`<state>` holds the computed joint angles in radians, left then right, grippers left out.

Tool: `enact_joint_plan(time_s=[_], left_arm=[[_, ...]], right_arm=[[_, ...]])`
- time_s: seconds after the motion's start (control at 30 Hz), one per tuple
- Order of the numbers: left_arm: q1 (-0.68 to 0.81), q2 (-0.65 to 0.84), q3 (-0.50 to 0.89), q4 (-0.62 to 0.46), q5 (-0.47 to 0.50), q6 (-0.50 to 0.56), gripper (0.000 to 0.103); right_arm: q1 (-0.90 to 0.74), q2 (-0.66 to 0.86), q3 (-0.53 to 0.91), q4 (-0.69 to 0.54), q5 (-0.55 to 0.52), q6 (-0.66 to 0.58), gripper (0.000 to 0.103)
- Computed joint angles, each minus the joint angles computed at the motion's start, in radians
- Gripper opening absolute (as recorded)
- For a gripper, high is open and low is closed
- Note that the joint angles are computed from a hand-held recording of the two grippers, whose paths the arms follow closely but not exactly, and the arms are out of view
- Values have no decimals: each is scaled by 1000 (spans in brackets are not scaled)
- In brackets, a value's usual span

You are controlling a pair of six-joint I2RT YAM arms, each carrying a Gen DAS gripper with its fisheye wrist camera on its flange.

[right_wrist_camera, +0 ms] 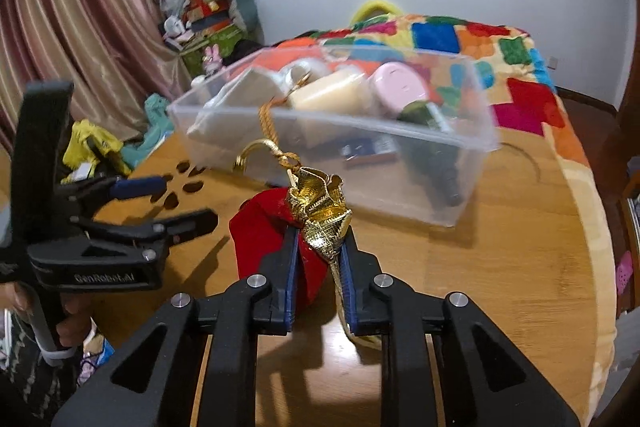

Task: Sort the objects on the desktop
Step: 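Lift the red pouch with the right gripper while the left gripper approaches the green gourd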

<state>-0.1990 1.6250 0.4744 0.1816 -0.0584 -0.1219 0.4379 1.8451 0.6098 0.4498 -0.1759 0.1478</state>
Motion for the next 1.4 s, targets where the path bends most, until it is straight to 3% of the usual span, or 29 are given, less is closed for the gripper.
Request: enact_joint_plan(time_s=[0.4, 0.87, 1.03, 1.4], left_arm=[[-129, 38, 73, -45, -64, -34, 87], [-168, 62, 91, -46, -53, -47, 87], [-178, 90, 128, -66, -15, -43, 75], [-244, 213, 263, -112, -27, -82, 61]], right_arm=[[-92, -122, -16, -25, -42, -24, 16], [-115, -127, 79, -90, -29, -59, 16], [-112, -115, 108, -107, -23, -68, 16], [-138, -82, 117, -101, -70, -83, 16]])
